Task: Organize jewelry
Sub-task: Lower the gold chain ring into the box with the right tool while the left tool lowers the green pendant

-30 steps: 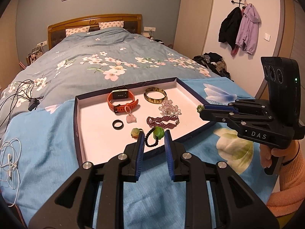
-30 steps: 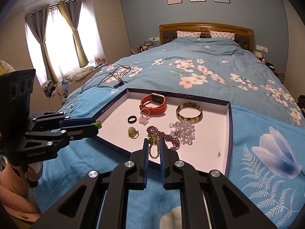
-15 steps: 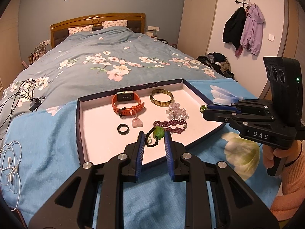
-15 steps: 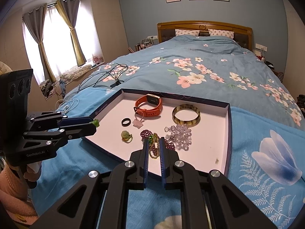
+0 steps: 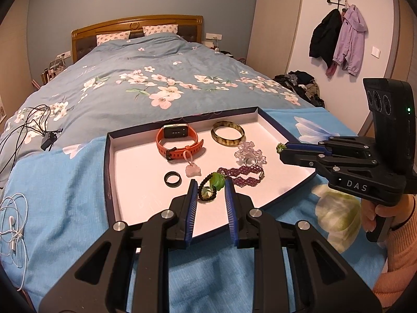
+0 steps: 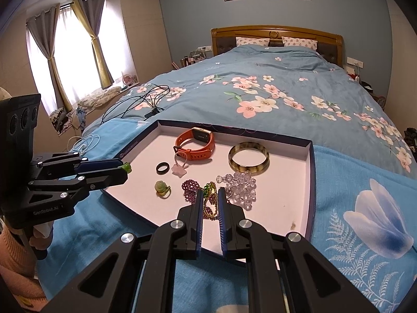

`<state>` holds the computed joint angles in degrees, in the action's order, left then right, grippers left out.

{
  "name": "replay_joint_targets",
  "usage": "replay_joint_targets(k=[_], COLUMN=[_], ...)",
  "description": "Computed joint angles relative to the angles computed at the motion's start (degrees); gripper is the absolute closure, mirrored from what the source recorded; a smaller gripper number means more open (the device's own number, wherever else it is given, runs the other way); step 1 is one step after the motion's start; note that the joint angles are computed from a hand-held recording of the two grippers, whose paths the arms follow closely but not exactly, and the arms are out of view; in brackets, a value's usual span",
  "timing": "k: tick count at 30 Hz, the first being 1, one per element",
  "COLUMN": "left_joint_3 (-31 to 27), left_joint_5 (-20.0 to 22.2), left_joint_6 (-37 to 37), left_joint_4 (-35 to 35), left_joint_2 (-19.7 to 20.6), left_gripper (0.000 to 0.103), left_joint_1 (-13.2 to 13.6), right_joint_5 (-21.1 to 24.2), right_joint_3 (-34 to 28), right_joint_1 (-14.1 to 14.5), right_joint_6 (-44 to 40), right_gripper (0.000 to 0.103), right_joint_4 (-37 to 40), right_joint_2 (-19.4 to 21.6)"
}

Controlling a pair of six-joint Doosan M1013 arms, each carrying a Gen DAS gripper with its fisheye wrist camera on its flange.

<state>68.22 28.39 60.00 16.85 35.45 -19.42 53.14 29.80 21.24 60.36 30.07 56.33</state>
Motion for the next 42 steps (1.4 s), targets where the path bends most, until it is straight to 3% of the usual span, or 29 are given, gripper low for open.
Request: replay_joint_targets(k=[42], left_joint_3=[-3.8], left_joint_5=[3.0], left_joint_6=[-0.3], left_joint_4=[-0.7], left_joint_2=[2.5], left_gripper=[0.082], left_joint_1=[0.6], right_joint_5=[2.8], right_joint_3=[-5.4], right_joint_1=[0.1], right_joint_6=[2.8], right_gripper=[0.094], right_joint_4=[-2.3], right_joint_2=[2.9])
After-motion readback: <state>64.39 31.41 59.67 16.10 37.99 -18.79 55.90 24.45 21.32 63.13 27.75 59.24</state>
